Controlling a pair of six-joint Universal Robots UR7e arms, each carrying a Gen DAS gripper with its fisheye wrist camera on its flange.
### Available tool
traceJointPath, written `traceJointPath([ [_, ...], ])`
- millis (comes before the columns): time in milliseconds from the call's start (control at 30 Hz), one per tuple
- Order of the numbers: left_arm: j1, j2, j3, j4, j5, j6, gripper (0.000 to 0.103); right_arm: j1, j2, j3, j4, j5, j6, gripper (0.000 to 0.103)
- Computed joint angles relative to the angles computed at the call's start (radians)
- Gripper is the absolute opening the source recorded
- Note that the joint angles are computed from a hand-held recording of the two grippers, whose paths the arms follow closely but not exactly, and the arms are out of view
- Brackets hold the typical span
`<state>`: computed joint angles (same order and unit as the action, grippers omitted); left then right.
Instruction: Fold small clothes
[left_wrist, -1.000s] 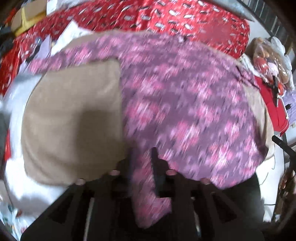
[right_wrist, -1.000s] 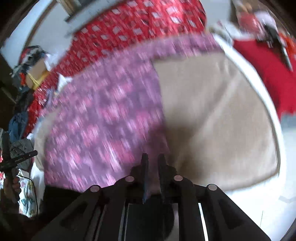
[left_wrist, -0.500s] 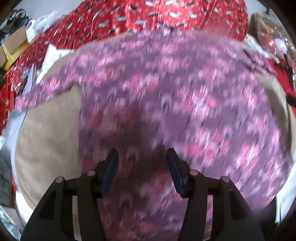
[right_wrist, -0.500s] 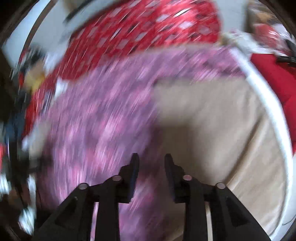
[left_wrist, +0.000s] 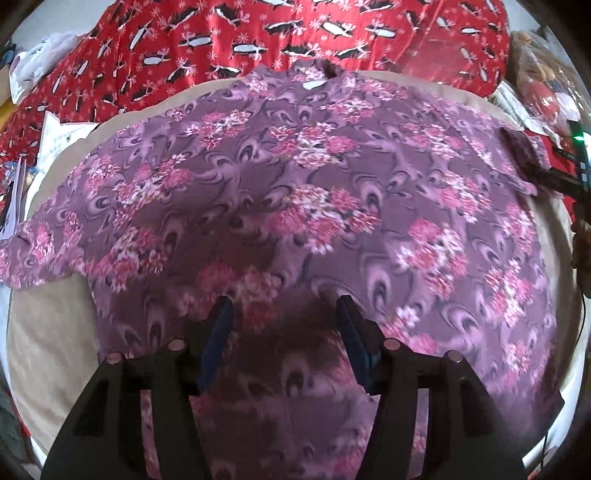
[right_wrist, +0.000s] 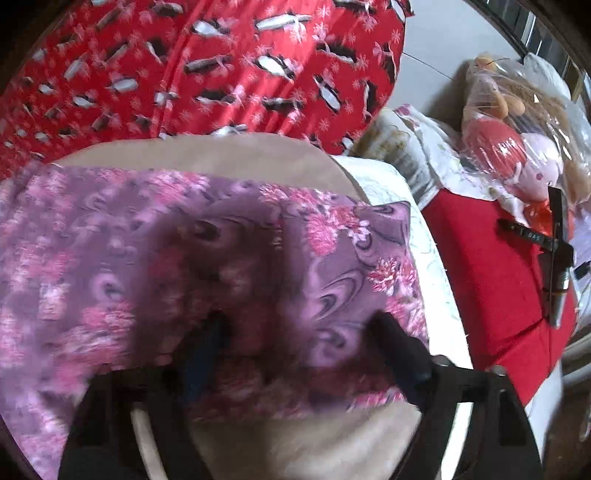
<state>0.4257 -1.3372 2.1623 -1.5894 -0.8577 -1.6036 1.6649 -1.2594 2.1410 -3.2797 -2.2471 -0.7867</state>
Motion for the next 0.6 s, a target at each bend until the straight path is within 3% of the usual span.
traceJointPath([
  [33,0.007,-0.003,0.000,-0.003,0.003,0.004,0.057,-0.012,-0.021,0.003,0.020,0.040,0.021,0.075],
  [67,0.015,-0.014,0.007,-0.016,0.008,0.010,0.057,-0.026,-0.048,-0.004,0.082,0.087,0.073,0.044],
  [100,0.018,-0.023,0.013,-0.022,0.010,0.010,0.057,-0.037,-0.073,-0.016,0.157,0.126,0.132,0.022],
  [133,0.022,-0.035,0.019,-0.026,0.011,0.005,0.057,-0.037,-0.076,-0.032,0.200,0.153,0.162,0.011],
  [200,0.026,-0.055,0.026,-0.016,0.008,-0.012,0.057,-0.018,-0.084,-0.039,0.223,0.156,0.175,0.010],
  [367,0.039,-0.138,0.072,-0.024,-0.014,-0.065,0.057,0.050,-0.138,-0.020,0.320,0.291,0.276,0.010],
  [600,0.009,-0.265,0.128,0.005,-0.025,-0.117,0.057,0.163,-0.120,-0.002,0.443,0.412,0.421,0.010],
])
